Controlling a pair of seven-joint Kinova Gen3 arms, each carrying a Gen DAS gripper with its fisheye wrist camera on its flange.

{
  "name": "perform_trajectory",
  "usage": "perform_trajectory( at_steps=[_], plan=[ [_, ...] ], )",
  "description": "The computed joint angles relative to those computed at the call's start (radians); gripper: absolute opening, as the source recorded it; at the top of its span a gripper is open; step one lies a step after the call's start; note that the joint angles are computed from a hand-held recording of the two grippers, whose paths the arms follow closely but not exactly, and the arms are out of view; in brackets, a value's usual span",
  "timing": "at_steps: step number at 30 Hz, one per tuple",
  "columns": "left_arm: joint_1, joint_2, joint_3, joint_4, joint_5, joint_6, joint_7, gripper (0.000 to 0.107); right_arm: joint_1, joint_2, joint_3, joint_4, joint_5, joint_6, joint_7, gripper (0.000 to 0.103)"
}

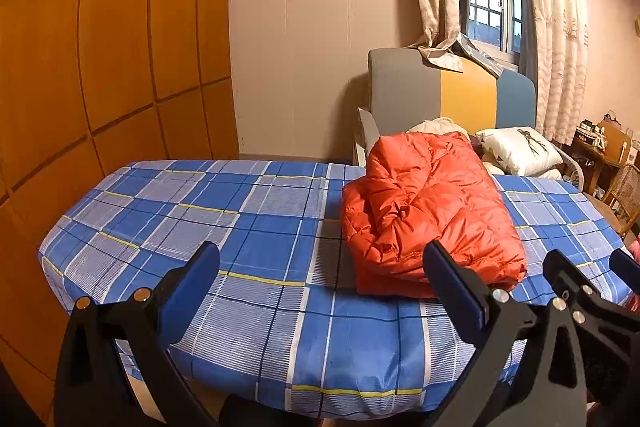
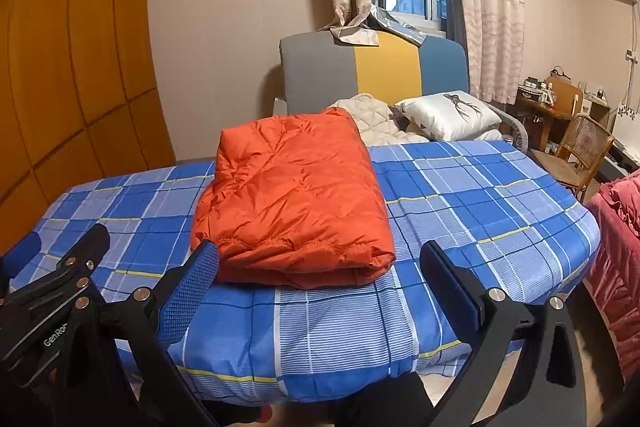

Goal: Fold large clothes

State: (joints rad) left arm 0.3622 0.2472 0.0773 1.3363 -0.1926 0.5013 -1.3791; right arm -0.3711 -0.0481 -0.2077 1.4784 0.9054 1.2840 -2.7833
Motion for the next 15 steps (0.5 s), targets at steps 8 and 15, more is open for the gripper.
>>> perform_trajectory(
  at_steps=[8,15],
  plan=[
    [0.024,0.004,-0.026,0.01,-0.038,-0.009,0.048,0.101,0.01,0.006,0.013,0.01,-0.027,-0.015,0.021,0.1],
    [0.017,0.029,-0.017,-0.025,-0.022,0.039,0.038,0.101,0.025,0.005,0.023,0.018,-0.052,-0.031,0.025,0.1]
  ],
)
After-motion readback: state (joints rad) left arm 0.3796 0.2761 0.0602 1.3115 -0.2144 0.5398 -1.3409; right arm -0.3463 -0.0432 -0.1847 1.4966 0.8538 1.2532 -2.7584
